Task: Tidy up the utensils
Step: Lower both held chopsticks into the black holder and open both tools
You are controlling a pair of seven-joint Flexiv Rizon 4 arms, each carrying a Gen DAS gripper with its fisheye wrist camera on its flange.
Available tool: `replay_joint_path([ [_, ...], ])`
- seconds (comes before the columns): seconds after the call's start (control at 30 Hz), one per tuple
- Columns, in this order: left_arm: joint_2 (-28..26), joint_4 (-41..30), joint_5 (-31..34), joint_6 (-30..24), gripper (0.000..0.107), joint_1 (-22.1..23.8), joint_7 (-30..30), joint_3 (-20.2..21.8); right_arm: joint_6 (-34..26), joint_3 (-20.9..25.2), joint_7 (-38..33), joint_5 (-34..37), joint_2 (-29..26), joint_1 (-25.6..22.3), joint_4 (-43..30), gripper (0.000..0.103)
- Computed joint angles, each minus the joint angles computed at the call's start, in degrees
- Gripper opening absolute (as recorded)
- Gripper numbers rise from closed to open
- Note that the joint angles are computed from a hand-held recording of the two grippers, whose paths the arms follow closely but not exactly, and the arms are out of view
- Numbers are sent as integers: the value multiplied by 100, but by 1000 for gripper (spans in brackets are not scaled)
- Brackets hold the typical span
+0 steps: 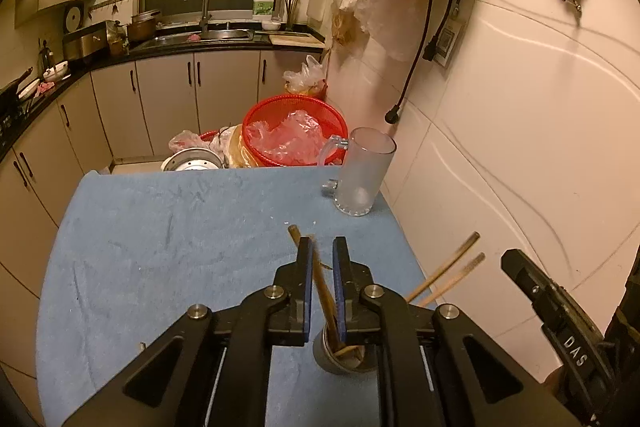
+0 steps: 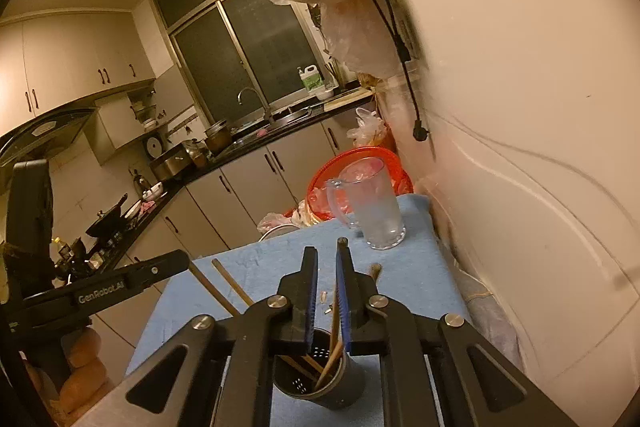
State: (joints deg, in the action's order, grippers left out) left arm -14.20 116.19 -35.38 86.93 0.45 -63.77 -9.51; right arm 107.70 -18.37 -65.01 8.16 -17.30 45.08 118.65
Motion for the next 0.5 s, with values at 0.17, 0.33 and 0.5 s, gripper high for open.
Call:
replay_joint_path([
  [0.17, 348, 419, -966, 321, 17, 311, 849, -527, 184, -471, -261, 355, 338, 591, 267, 13],
  [0.33, 794, 877, -2962, 806, 27, 360, 2447, -973, 298, -101, -629, 692, 635, 634, 451, 18],
  [0.5, 1075, 1199, -3980, 845, 27, 60, 3217, -611, 149, 580, -793, 723, 646, 416, 564, 20],
])
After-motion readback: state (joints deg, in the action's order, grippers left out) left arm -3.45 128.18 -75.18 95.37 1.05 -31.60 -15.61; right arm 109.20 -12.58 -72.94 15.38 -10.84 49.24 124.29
